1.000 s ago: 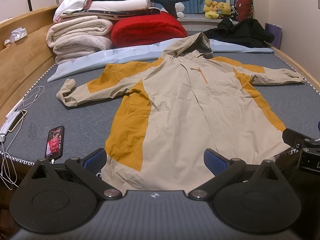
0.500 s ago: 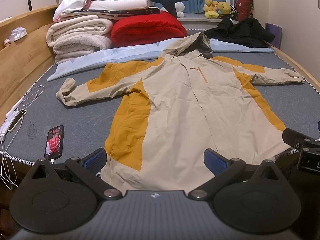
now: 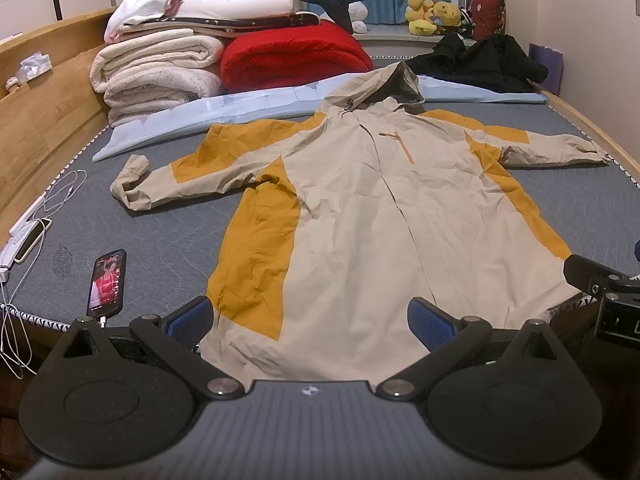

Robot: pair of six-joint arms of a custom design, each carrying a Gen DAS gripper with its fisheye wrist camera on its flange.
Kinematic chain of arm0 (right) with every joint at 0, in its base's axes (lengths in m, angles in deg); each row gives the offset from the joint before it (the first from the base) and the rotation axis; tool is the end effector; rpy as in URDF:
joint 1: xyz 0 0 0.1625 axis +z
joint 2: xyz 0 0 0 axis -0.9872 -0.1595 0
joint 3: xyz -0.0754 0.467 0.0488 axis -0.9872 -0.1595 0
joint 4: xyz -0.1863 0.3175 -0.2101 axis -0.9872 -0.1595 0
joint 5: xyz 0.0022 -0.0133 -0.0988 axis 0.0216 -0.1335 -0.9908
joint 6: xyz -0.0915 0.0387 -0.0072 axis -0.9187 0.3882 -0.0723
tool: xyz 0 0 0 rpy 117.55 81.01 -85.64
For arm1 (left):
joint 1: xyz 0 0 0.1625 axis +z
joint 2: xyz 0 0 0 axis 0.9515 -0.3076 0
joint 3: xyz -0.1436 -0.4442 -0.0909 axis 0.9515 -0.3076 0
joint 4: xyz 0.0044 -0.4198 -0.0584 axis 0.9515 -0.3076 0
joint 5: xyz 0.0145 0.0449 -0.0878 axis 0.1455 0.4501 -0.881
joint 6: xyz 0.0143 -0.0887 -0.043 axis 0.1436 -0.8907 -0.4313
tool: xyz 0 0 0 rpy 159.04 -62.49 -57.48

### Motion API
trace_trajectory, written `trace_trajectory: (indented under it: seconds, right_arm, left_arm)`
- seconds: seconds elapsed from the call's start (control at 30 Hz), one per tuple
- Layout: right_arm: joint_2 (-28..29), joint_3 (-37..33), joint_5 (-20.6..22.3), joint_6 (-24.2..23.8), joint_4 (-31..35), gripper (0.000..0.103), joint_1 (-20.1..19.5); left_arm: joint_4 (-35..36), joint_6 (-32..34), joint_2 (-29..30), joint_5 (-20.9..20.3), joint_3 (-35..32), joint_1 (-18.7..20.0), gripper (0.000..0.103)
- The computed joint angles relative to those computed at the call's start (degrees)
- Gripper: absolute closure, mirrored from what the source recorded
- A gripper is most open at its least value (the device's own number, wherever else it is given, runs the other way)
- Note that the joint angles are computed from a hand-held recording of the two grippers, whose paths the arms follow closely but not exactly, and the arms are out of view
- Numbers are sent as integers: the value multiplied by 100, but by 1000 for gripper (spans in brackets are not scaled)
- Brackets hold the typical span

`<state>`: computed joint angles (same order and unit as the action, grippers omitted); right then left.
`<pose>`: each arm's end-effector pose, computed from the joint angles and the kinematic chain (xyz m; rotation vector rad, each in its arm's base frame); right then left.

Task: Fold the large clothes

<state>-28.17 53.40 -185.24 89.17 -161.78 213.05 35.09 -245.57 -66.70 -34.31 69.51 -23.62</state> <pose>0.5175 -0.5040 0.1196 0.3207 -2.1027 1.1453 -0.2296 -0.5884 0.3896 0.5560 2.1147 -0.8485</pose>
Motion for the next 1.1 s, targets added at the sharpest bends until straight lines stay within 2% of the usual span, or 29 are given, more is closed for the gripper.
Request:
trace_trajectory:
  seconds: [1.1]
  right_arm:
    - [28, 82, 67, 27, -106, 1, -101]
  left_arm:
    - [52, -72, 37, 57, -25, 71, 0]
